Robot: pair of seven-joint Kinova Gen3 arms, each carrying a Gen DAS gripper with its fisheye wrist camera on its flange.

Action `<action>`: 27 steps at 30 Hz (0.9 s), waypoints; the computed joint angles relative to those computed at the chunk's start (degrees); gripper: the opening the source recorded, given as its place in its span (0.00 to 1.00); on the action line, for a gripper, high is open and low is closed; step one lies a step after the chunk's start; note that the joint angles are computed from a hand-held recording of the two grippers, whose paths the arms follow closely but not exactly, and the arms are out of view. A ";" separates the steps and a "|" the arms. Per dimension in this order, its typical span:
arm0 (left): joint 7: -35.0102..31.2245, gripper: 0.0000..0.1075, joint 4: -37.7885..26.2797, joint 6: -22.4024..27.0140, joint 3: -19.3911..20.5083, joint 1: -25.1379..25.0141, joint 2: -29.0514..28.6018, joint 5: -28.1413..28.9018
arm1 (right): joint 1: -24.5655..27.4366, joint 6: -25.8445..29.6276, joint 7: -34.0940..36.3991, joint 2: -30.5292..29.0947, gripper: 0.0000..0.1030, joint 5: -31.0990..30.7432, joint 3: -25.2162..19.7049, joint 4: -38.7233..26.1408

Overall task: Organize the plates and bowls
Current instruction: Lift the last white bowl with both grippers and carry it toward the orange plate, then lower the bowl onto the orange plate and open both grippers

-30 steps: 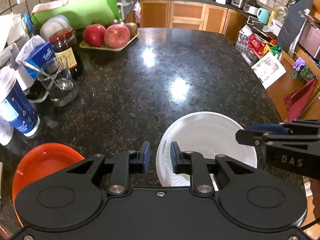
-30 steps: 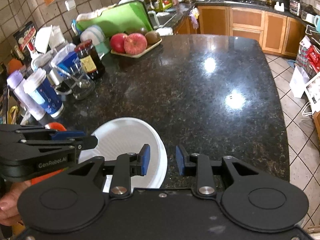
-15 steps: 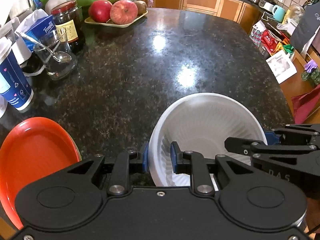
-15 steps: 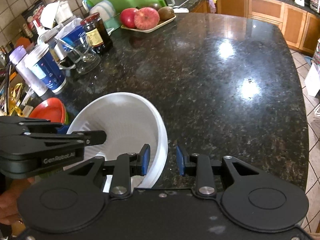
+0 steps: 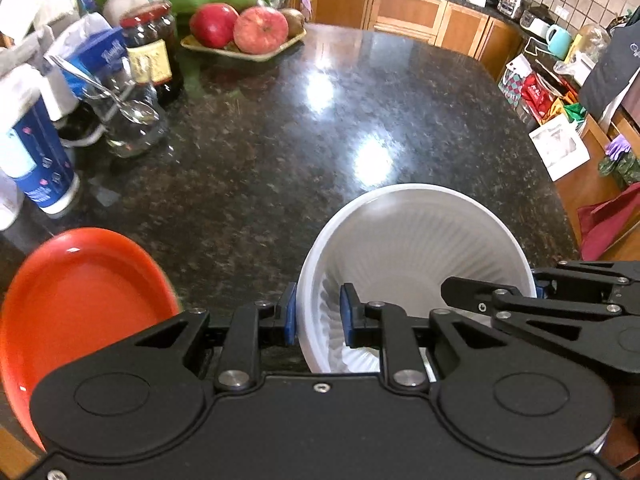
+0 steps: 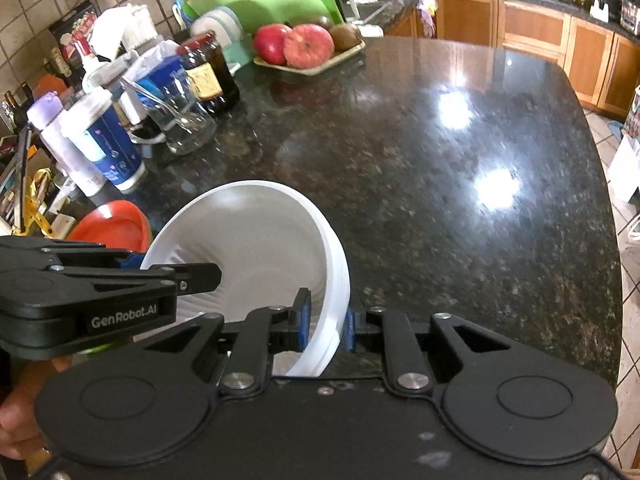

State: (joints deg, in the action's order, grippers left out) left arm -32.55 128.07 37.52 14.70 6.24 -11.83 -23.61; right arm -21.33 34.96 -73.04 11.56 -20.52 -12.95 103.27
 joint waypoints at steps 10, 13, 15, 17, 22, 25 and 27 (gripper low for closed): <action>-15.13 0.26 2.81 3.90 -8.19 -2.56 -11.88 5.94 | -9.52 -1.91 -13.72 -1.58 0.18 7.26 -1.11 -2.46; -20.23 0.27 3.96 5.09 -11.52 -3.61 -14.63 7.90 | -12.77 -1.79 -18.42 -0.43 0.18 10.32 -1.42 -3.97; -23.40 0.27 4.39 6.05 -13.45 -4.44 -16.02 8.97 | -14.80 -1.32 -21.21 0.91 0.18 11.96 -1.64 -5.31; -27.14 0.26 4.76 6.89 -16.28 -5.11 -16.89 10.02 | -16.79 -0.46 -23.92 2.32 0.18 13.33 -1.78 -6.75; -36.54 0.26 5.28 8.67 -23.88 -6.60 -18.43 12.72 | -20.44 1.36 -28.35 4.86 0.18 15.39 -2.16 -9.46; -42.14 0.26 5.22 9.13 -28.25 -7.23 -18.61 14.37 | -21.73 2.30 -30.21 6.15 0.18 15.96 -2.20 -10.92; -45.67 0.26 5.21 9.00 -30.57 -7.47 -18.52 15.57 | -23.20 2.71 -32.34 6.92 0.18 17.15 -1.67 -11.85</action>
